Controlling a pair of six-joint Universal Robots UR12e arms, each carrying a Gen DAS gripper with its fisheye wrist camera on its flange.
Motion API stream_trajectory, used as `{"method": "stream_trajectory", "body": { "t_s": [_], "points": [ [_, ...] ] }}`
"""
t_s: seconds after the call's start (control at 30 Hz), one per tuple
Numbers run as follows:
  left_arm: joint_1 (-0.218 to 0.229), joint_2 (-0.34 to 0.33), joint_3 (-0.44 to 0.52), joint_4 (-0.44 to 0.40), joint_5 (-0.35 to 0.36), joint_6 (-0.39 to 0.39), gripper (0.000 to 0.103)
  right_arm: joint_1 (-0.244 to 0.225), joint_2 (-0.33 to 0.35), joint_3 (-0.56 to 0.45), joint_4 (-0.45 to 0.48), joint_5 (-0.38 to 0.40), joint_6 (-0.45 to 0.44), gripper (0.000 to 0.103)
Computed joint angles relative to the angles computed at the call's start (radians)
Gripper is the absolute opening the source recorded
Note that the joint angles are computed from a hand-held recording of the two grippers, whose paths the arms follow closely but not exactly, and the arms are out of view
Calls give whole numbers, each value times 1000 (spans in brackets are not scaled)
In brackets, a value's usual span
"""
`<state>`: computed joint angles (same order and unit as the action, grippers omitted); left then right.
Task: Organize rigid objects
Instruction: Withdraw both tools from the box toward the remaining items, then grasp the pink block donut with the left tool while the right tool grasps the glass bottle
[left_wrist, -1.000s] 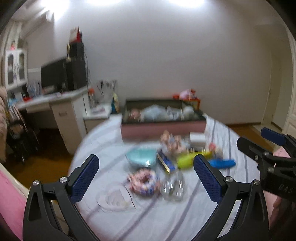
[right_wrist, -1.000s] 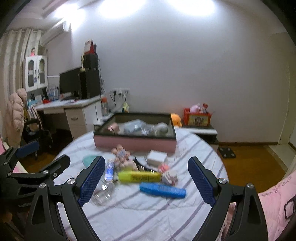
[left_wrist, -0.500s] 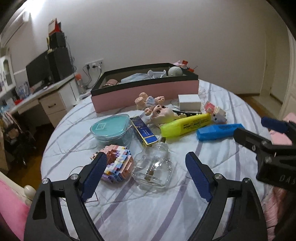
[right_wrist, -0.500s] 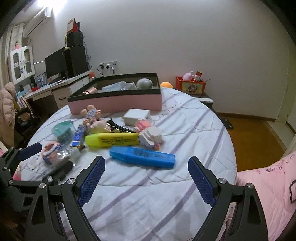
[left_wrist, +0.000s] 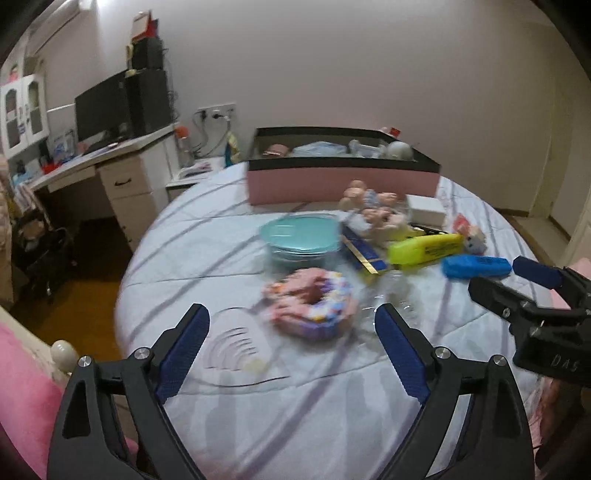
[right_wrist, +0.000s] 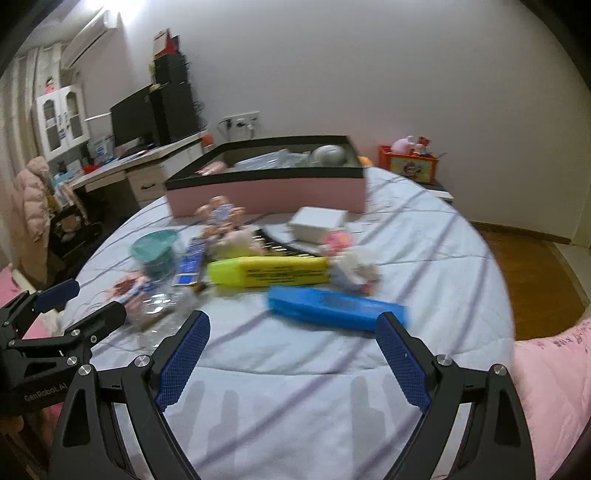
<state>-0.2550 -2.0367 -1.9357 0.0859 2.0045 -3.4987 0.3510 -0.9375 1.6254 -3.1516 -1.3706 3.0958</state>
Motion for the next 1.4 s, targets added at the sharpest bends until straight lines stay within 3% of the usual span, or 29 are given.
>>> {"method": "stream_trajectory", "body": {
  "t_s": [0.2,0.6,0.67,0.73,0.77,0.97,1.17,1.23,1.3,1.4],
  "points": [
    [20,24,-34,-38,49,-19,95,46,17,-44,84,-9,-29,92],
    [57,44,-74,-16,-35,-3,98,88,47,-108,209,-37,-33,92],
    [55,36,-62,-24,-51,7,98,87,52,-112,210,-39,-20,86],
    [53,28,-51,-28,-70,15,99,78,48,-104,185,-17,-9,57],
    [52,23,-41,-40,-87,23,99,77,46,-101,180,-24,-13,55],
    [47,-12,11,-71,-143,27,99,49,29,-72,171,-4,-26,55],
    [40,-40,61,-129,-107,10,99,23,25,-54,155,38,-15,55],
    [36,-46,71,-134,-100,24,95,24,26,-56,153,33,-14,55],
    [38,-47,76,-129,-116,33,69,28,30,-61,151,24,-15,55],
    [31,-52,83,-124,-95,50,69,29,32,-64,147,25,-11,55]
  ]
}}
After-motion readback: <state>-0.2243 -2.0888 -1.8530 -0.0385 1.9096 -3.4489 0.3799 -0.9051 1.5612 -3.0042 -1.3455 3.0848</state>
